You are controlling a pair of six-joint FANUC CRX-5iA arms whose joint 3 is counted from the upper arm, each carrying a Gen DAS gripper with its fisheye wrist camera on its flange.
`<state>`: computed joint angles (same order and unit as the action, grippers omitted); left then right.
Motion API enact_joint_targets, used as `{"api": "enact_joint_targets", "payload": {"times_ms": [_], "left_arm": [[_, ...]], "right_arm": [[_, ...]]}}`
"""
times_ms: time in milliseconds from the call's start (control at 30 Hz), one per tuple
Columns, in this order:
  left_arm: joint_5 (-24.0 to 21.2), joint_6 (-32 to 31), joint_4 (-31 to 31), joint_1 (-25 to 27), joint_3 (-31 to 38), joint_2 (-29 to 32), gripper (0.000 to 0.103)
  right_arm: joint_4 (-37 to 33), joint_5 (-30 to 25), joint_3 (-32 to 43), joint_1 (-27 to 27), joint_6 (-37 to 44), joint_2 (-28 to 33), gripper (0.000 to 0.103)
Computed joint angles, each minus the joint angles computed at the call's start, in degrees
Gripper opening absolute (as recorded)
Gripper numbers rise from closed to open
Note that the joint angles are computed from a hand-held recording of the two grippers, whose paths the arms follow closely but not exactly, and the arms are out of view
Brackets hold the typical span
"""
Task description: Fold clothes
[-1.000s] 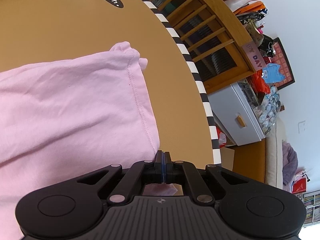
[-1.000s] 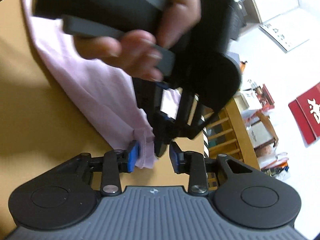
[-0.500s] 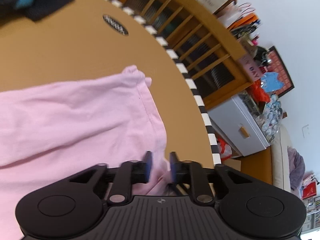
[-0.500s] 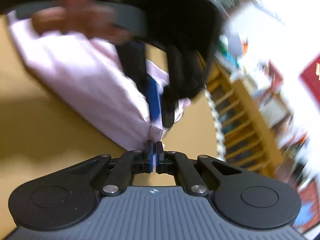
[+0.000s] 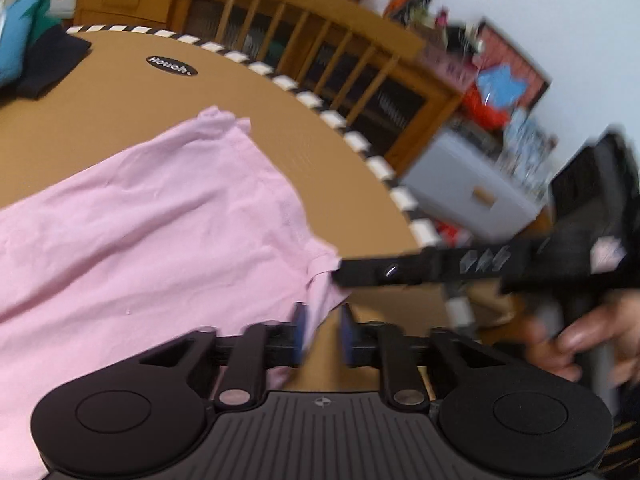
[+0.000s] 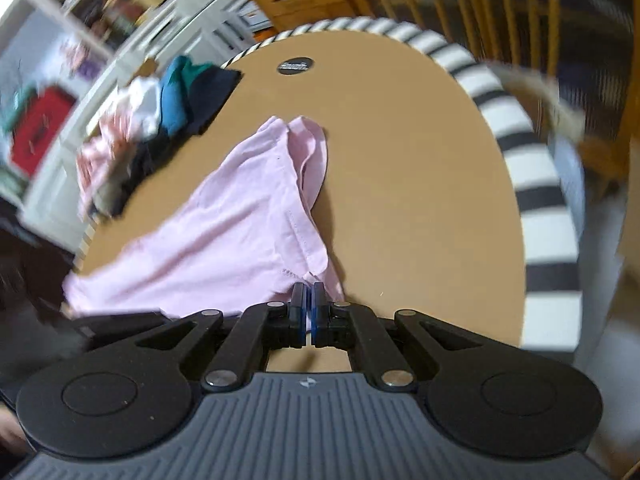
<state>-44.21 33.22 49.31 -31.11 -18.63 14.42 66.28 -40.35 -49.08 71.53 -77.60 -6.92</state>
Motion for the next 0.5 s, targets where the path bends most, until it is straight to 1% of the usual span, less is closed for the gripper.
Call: {"api": "enact_joint_targets", "payload": {"times_ms": [67,100,133,167,233,300,333,367,400,467,500], "left_arm": [[0.50,0.84,-0.45,-0.29,-0.28,0.03,0.003],[0.39,0.18,0.06,0.10,-0.86,-0.33,0.003],[0.08,-0.02,0.47,0.53,-1.26,-0.56,0.002],[-0.63,0.73,0.70,1.05,-1.31,-0.54,0.002],[-1.90,2.29,1.34,1.87,-0.90,0.21,0.002],[-3.08,4.69,2.54,2.22,0.72,2.40,0.002],[-3.89,5.80,3.06,2.59,1.14,2.97,0.002],[-4.85,6.47,3.61,3.09,1.51,3.55,0.002],[-5.74,6.94,4.21,3.57,1.78,4.07,0.002],[-7.05,7.06,5.70,4.31,1.99,4.99,0.002],[-7.38,7.35,6.64,4.25,2.32,5.72,0.002]], "right_arm": [[6.35,2.76,-2.79,-1.91,-9.63,-1.43,0.002],[6.36,3.27,-3.22,-1.93,-11.13,-1.88,0.002],[3.37,2.53,-3.07,-0.65,-9.63,-2.68,0.002],[0.14,-0.41,-1.45,1.37,-5.13,-1.70,0.002],[-9.58,-7.90,4.02,5.32,9.87,0.73,0.003],[-13.98,-16.84,10.74,8.23,24.87,6.23,0.008],[-15.44,-21.46,14.20,9.30,32.37,9.07,0.009],[-16.12,-24.99,17.14,10.17,39.87,11.48,0.010],[-16.35,-28.24,19.96,10.94,47.37,13.76,0.012],[-16.01,-31.20,23.87,11.41,58.86,17.86,0.013],[-15.69,-32.51,25.78,11.54,64.57,19.82,0.018]]}}
